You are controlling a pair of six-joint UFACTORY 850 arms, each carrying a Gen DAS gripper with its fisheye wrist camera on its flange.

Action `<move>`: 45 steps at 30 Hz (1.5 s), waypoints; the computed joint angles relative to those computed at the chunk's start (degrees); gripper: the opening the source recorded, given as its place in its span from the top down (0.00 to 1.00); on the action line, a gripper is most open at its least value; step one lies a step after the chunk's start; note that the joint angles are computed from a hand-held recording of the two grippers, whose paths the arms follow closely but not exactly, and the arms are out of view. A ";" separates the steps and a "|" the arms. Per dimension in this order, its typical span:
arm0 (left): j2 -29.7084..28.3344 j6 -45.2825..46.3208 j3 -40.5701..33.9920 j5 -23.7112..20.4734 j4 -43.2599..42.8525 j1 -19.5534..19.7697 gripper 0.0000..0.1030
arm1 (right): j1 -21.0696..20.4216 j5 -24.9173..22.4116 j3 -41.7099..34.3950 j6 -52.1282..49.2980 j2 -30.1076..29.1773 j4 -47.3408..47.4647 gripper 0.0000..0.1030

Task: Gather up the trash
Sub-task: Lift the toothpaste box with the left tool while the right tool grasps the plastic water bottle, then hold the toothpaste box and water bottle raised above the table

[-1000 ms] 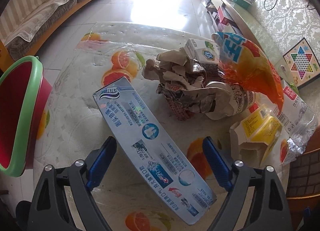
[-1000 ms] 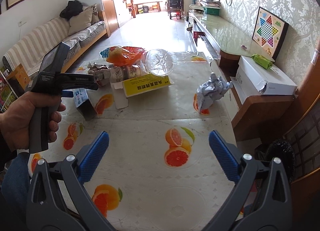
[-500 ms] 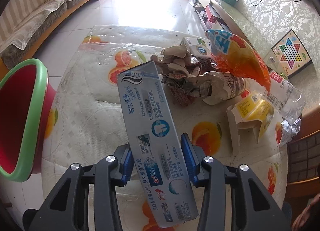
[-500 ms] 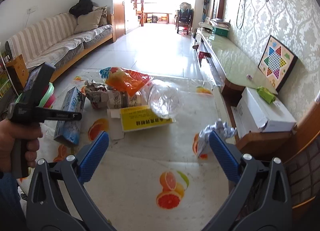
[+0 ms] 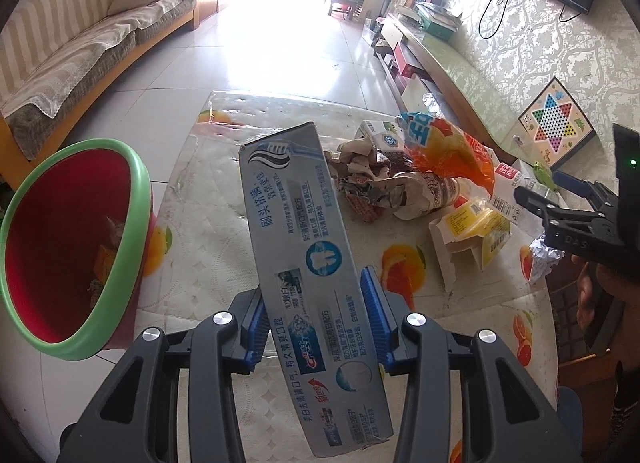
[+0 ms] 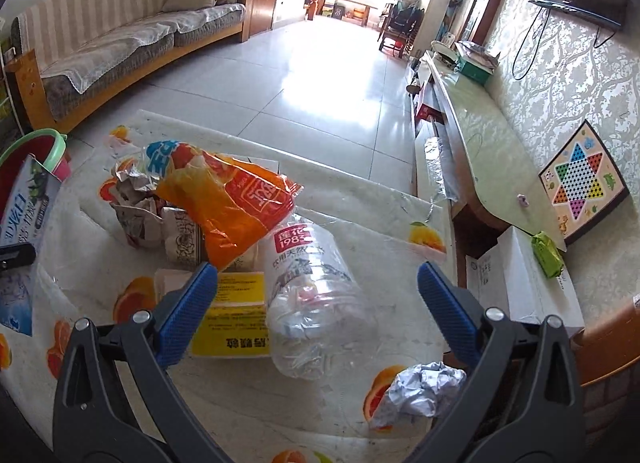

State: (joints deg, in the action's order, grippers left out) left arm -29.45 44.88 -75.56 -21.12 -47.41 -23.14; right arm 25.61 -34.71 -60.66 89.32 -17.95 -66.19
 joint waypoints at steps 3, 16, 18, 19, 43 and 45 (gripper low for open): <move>0.54 2.43 0.64 -0.26 -2.07 0.67 0.62 | -1.16 0.52 -1.60 -4.93 -1.86 3.88 0.04; 3.09 9.26 3.22 -0.49 -7.83 1.75 0.62 | -2.71 1.63 -5.40 -16.34 -5.69 15.53 0.24; 3.42 10.37 3.50 -0.80 -8.83 1.92 0.62 | -2.80 2.45 -5.04 -16.43 -5.51 16.75 0.46; 3.54 10.65 3.62 -0.81 -9.08 1.94 0.62 | -2.72 2.56 -4.71 -15.70 -5.24 16.62 0.46; 5.61 20.06 6.23 -3.12 -17.25 3.42 0.62 | 3.67 -0.19 6.97 8.52 8.64 4.86 0.50; 5.65 20.46 6.34 -3.32 -17.60 3.65 0.62 | 4.79 -0.71 7.46 10.03 9.65 4.39 0.50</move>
State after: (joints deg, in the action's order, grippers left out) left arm -23.80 65.34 -69.22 -24.44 -65.00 -19.49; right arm 30.40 -35.43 -53.20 99.34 -8.31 -61.81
